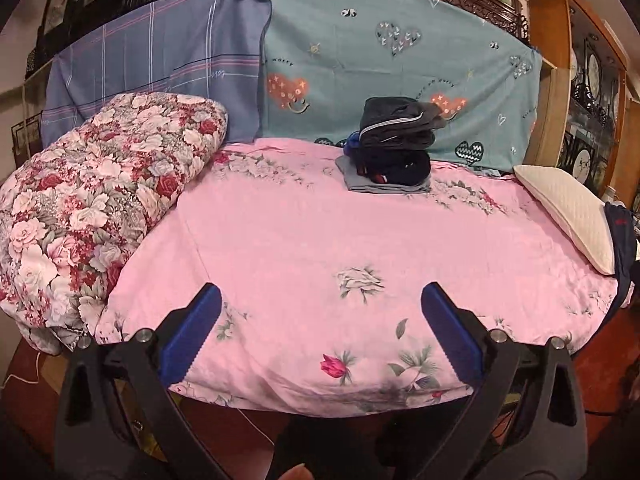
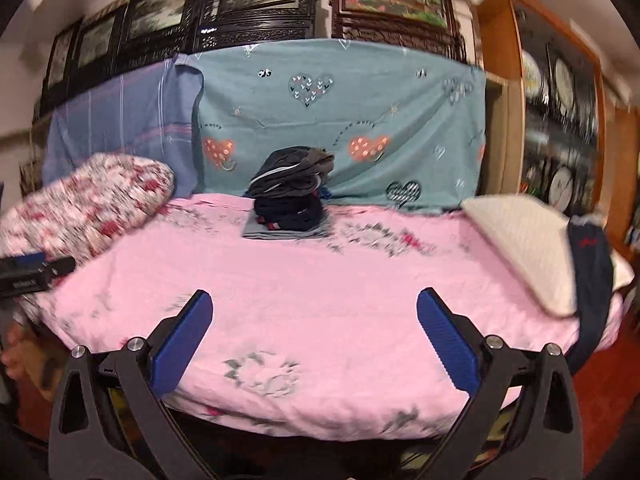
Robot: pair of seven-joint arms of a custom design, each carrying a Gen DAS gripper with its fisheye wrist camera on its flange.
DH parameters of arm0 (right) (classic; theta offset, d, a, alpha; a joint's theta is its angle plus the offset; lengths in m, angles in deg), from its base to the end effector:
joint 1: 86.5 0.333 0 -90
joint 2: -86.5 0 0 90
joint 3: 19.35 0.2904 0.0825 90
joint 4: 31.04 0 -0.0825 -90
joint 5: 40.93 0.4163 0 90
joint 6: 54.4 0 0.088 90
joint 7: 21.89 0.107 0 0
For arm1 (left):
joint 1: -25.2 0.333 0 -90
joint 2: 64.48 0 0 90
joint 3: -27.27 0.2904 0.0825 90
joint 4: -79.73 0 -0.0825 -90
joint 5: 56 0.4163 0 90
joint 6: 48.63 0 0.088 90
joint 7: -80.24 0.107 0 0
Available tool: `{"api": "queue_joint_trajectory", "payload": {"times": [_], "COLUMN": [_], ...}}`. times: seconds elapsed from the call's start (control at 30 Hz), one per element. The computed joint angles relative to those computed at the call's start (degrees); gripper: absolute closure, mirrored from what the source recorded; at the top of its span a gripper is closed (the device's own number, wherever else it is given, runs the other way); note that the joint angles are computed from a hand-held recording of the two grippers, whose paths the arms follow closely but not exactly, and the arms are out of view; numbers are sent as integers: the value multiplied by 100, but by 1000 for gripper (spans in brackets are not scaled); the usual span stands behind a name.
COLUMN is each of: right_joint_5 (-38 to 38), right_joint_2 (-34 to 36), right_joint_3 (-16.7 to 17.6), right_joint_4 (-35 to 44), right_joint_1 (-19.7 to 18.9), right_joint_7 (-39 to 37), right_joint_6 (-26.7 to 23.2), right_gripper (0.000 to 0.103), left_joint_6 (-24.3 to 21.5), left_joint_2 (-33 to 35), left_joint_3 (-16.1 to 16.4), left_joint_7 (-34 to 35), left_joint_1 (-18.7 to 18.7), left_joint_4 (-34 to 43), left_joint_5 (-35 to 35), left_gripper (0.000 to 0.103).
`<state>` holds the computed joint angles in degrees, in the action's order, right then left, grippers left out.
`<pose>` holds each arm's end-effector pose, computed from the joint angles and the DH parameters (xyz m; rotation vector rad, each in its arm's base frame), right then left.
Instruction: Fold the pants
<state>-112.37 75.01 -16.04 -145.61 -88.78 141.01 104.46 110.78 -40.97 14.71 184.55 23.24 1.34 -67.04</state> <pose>0.5777 0.0541 0.6032 -1.3001 1.7046 -1.3025 0.7373 -0.1460 0.5821 -1.4026 1.8901 -1.1240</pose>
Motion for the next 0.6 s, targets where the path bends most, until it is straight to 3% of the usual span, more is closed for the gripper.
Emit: {"api": "queue_joint_trajectory", "payload": {"times": [0.2,0.6], "right_joint_5": [-418,-239], "right_joint_2": [57,255], "right_joint_3": [-52,-189], "right_joint_4": [30,94], "right_joint_1": [-53,-1], "right_joint_7": [358,375], "right_joint_6": [82,-53], "right_gripper": [1,1], "left_joint_6": [298,167], "left_joint_2": [51,174], "left_joint_3": [231,587], "left_joint_7": [-476,-1369], "left_joint_1": [-209,-443], "left_joint_4": [54,255], "left_joint_5": [358,1379], "left_gripper": [2,2]}}
